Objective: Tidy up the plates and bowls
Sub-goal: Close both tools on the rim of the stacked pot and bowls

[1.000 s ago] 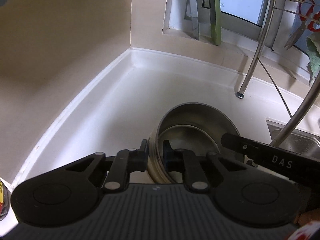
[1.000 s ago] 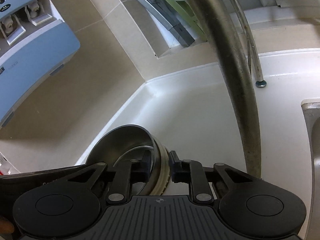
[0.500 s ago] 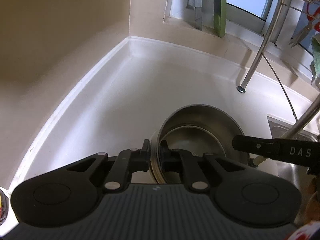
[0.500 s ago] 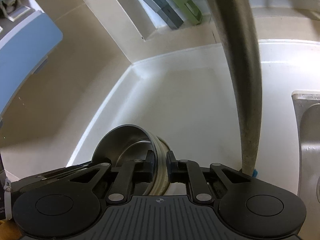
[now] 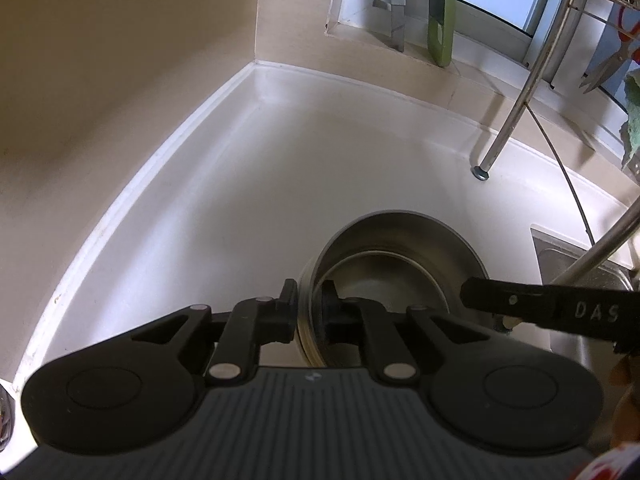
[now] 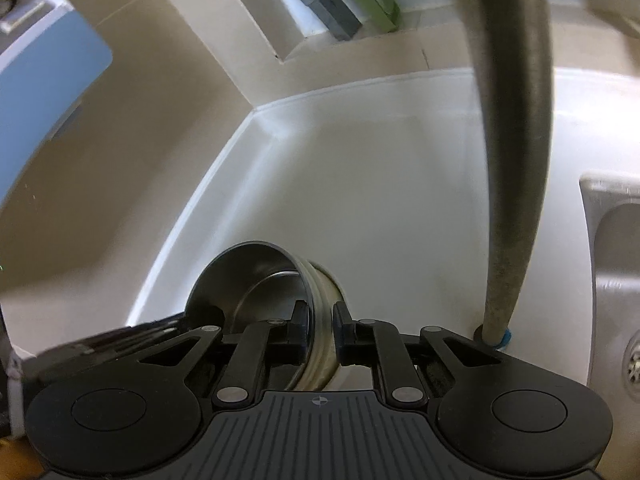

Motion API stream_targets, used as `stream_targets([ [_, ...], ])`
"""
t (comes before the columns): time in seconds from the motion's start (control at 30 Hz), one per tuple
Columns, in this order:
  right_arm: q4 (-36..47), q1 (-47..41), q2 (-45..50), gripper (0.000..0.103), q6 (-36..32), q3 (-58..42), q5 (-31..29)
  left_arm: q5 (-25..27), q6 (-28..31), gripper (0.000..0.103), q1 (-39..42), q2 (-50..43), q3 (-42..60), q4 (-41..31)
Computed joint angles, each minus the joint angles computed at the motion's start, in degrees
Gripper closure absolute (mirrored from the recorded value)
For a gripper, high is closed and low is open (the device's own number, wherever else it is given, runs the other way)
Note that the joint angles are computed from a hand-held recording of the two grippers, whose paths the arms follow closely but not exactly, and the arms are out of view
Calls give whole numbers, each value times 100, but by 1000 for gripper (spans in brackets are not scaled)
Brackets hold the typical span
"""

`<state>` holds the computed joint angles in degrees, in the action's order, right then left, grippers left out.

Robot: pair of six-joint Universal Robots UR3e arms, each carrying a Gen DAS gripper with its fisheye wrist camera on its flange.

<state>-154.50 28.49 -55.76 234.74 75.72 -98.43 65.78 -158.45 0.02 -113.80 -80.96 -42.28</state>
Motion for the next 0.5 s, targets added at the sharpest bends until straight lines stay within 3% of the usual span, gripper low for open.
stream_targets([
  [0.07, 168, 117, 62, 78, -158, -142, -213, 122, -11, 82, -42, 33, -116, 202],
  [0.17, 275, 304, 214, 66, -346, -318, -723, 94, -31, 79, -17, 44, -181, 254],
  [0.5, -1010, 269, 770, 64, -586, -28, -677, 14, -68, 75, 50, -25, -283, 222],
])
